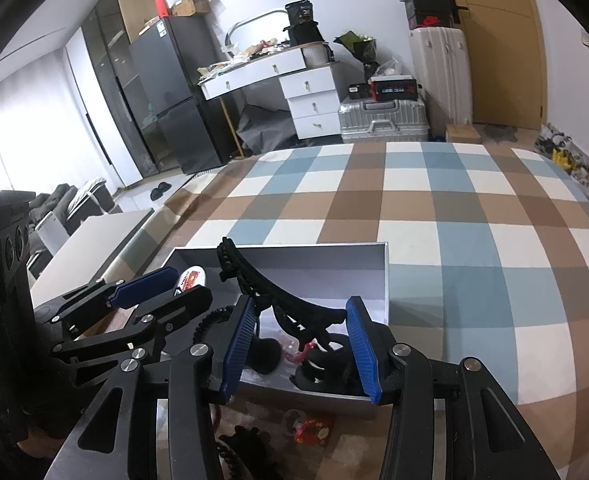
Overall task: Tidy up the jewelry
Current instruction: 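Open both tools to drop the items into the box and withdraw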
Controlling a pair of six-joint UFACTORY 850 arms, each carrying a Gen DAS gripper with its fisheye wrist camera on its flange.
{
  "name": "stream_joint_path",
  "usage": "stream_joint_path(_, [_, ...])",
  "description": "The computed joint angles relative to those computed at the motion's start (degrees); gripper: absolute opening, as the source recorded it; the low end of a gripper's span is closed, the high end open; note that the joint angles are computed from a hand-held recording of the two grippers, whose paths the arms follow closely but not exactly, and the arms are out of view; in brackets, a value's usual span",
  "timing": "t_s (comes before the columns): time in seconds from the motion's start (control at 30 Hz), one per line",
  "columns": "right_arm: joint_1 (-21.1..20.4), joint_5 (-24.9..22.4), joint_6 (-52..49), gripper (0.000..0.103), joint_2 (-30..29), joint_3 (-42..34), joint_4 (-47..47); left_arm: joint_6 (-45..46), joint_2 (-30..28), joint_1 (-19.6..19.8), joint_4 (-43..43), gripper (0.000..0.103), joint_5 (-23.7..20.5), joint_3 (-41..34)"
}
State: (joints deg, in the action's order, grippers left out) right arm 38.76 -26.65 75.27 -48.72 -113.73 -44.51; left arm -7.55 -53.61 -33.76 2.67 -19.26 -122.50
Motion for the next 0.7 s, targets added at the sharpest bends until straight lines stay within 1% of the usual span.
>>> stream_joint_path(0.23, [0.3, -0.4, -2.7, 0.047, -0.4, -0.9, 2.0, 0.4, -0.3, 0.0, -0.9, 0.037, -1.0, -0.3])
stream_joint_path(0.3, [0.0, 0.2, -4.4, 0.049, -0.3, -0.8, 4.5, 0.5, -0.1, -0.1, -0.5, 0.037, -1.3, -0.2])
stream_joint_path(0.4, [0.1, -0.1, -2.9, 0.055, 0.4, 0.1, 3.2, 2.5, 0.5, -0.1, -2.2, 0.038, -1.4, 0.7])
stream_joint_path(0.43, [0.1, 0.1, -2.4, 0.058, 0.9, 0.7, 2.7, 3.3, 0.7, -0.1, -3.0, 0.038, -1.3, 1.0])
stream_joint_path(0.5, [0.1, 1.4, -1.9, 0.063, 2.3, 2.6, 1.9, 5.4, 1.4, 0.0, -5.3, 0.045, -0.9, 2.1])
stream_joint_path(0.53, [0.2, 1.9, -1.6, 0.069, 2.9, 3.4, 1.4, 7.3, 1.7, 0.1, -7.3, 0.05, -0.7, 2.7])
stream_joint_path(0.57, [0.3, 2.6, -0.7, 0.076, 3.9, 4.7, 0.2, 9.7, 2.5, 0.2, -9.9, 0.051, -0.1, 3.9])
stream_joint_path(0.6, [0.4, 2.9, 0.3, 0.079, 4.4, 5.4, -0.7, 9.8, 2.8, 0.2, -10.1, 0.059, 0.0, 4.3])
stream_joint_path(0.63, [0.4, 3.5, 1.8, 0.087, 5.1, 6.4, -2.0, 9.8, 3.5, 0.2, -10.3, 0.068, 0.1, 5.1])
stream_joint_path(0.67, [0.5, 4.1, 3.5, 0.095, 6.0, 7.6, -3.0, 12.1, 4.4, 0.3, -12.9, 0.073, 0.8, 6.4])
stream_joint_path(0.7, [0.5, 4.3, 4.1, 0.098, 6.4, 8.0, -3.2, 14.1, 4.8, 0.4, -15.2, 0.076, 1.1, 7.0])
